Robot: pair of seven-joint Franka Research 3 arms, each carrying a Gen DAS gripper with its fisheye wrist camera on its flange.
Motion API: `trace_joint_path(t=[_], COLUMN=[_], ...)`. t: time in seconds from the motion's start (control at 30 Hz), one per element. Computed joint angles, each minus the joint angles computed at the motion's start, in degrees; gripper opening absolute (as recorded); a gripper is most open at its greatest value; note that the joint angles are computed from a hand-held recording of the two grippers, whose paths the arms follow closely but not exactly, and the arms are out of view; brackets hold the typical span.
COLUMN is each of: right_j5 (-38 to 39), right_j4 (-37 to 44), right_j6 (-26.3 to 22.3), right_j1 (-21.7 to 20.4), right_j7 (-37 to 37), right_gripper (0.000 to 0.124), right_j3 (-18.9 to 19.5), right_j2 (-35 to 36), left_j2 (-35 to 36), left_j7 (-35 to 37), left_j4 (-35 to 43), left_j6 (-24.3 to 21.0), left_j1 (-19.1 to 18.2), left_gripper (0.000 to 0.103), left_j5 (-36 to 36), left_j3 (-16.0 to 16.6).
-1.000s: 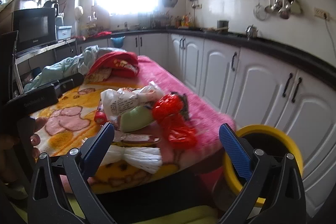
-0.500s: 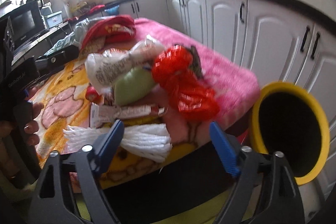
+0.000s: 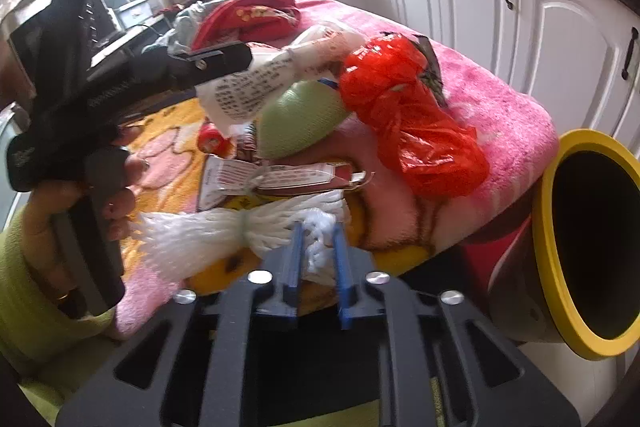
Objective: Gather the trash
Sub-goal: 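Grasp the white foam fruit net with the right tool while the left tool grasps the white plastic bag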
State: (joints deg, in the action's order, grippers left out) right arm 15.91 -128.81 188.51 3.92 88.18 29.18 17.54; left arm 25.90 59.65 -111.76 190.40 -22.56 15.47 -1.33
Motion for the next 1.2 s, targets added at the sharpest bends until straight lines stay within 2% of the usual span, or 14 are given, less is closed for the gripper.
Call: trace_joint_path(t=[0.03, 0.1, 0.17, 0.2, 0.27, 0.33, 0.47, 0.5, 0.57, 0.6, 0.7, 0.87, 1.0, 1.2], right_j5=[-0.41, -1.29, -2.79, -3.68, -5.76, -7.45, -10.22, -10.72, -11.93, -12.05, -14.55, -18.7, -17.84, -11.35], right_j4=[-0.36, -1.28, -1.37, -1.69, -2.24, -2.68, -3.43, -3.48, -3.7, -3.92, -4.35, -5.23, -5.64, -6.62], right_j6=[0.46, 1.65, 2.26, 2.78, 3.64, 4.67, 6.82, 7.23, 8.01, 8.43, 9.58, 13.0, 15.16, 17.38], right_j1=[-1.67, -2.96, -2.97, -2.84, -3.27, -2.17, 1.13, 2.15, 3.72, 4.99, 6.04, 7.42, 11.6, 16.8], right_j7=[-0.33, -0.41, 0.1, 0.41, 1.22, 1.73, 2.44, 2.6, 3.15, 3.27, 5.16, 9.32, 8.77, 5.42], right_gripper=[0.011, 0.01, 0.01, 0.01, 0.01, 0.01, 0.009, 0.009, 0.009, 0.009, 0.009, 0.009, 0.009, 0.009], right_j3=[1.72, 3.04, 2.97, 2.78, 3.08, 2.08, -0.89, -1.86, -3.44, -4.7, -6.44, -9.01, -13.12, -18.54], right_j2=[-0.09, -0.76, -1.21, -1.55, -1.98, -2.55, -3.69, -3.86, -4.26, -4.57, -5.02, -5.94, -6.78, -8.85], left_j2=[-0.04, -0.15, -0.32, -0.39, -0.78, -1.13, -2.16, -2.43, -2.91, -3.1, -3.78, -5.46, -6.87, -8.12], left_j7=[-0.05, -0.26, -0.32, -0.25, -0.08, -0.02, 0.54, 0.56, 0.59, 0.58, 1.47, 5.01, 9.42, 14.42], left_j4=[0.07, -0.37, -0.99, -1.18, -1.73, -2.28, -3.37, -3.64, -4.25, -4.57, -5.62, -7.89, -9.02, -8.89], left_j6=[-0.3, 0.11, 0.72, 0.95, 1.13, 1.5, 1.45, 1.39, 1.46, 1.76, 3.15, 5.9, 7.68, 9.93], left_j1=[0.03, 0.97, 1.85, 2.08, 1.44, 1.73, 0.31, -0.17, -1.72, -1.01, -3.8, -7.84, -11.31, -10.52], left_gripper=[0.072, 0.068, 0.066, 0.06, 0.056, 0.051, 0.045, 0.037, 0.034, 0.031, 0.023, 0.019, 0.019, 0.019], left_j5=[-0.08, -0.05, 0.09, 0.17, -0.08, -0.22, -1.01, -1.37, -2.38, -2.38, -4.22, -9.53, -15.42, -20.12], left_j3=[-0.01, -0.83, -1.75, -2.05, -1.44, -1.76, -0.19, 0.29, 1.96, 1.32, 4.31, 7.88, 10.43, 8.05])
